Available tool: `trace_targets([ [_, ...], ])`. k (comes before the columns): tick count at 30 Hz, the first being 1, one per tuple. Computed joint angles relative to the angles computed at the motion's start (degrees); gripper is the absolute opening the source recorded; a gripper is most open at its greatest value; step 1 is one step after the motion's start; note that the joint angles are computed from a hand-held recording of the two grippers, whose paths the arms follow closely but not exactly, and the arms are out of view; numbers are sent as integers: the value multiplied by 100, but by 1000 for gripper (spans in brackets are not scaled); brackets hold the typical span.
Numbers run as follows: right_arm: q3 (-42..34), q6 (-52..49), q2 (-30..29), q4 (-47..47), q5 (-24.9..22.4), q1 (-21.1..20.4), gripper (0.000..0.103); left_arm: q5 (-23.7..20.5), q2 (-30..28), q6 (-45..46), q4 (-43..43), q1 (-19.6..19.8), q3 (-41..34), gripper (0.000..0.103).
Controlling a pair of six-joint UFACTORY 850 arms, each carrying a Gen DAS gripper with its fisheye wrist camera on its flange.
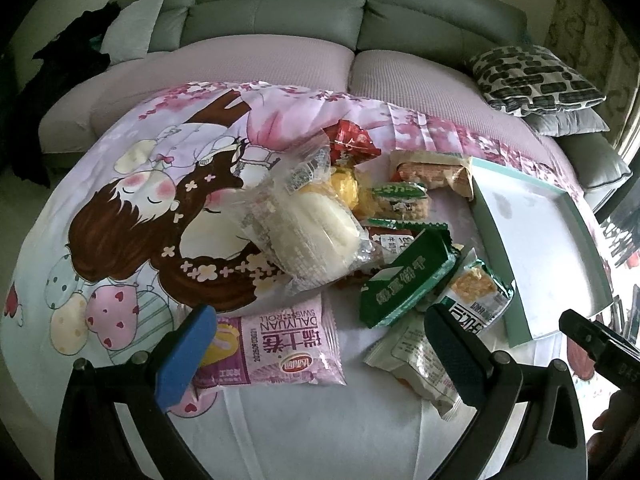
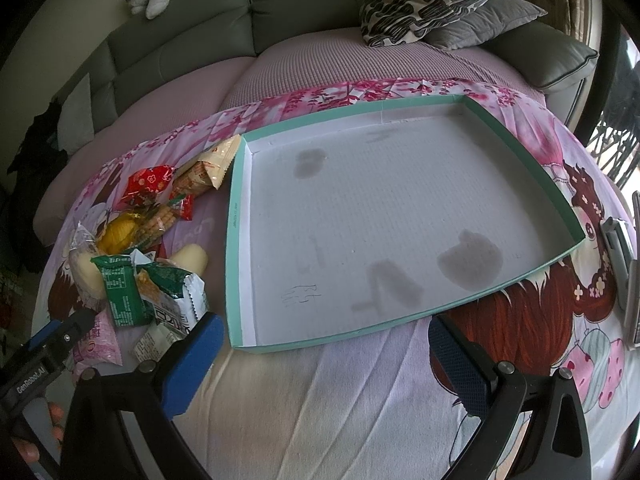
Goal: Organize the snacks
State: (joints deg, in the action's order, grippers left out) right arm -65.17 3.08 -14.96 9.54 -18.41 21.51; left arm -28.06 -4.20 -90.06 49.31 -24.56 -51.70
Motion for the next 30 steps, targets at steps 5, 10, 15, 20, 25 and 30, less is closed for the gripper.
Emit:
trace_targets([
  [5, -1, -17, -1, 11, 0, -6, 103, -56, -7, 9, 21, -22, -23, 103],
  [10, -15, -40, -8, 29, -15, -11, 103, -22, 5, -136, 164, -36, -4, 103],
  [15, -17, -51, -9, 40, -12, -16, 103, -83, -16, -143, 187, -49, -23, 103],
  [20, -16, -103, -14, 85, -8, -34, 103, -197, -24, -258, 396, -102, -28, 103],
  [25, -20, -117, -17, 96, -13, -38, 103, -224, -7, -477, 792, -170, -11, 103],
  [30, -12, -128, -10, 117, 7, -50, 103, -200, 6, -544, 882, -184, 3, 103],
])
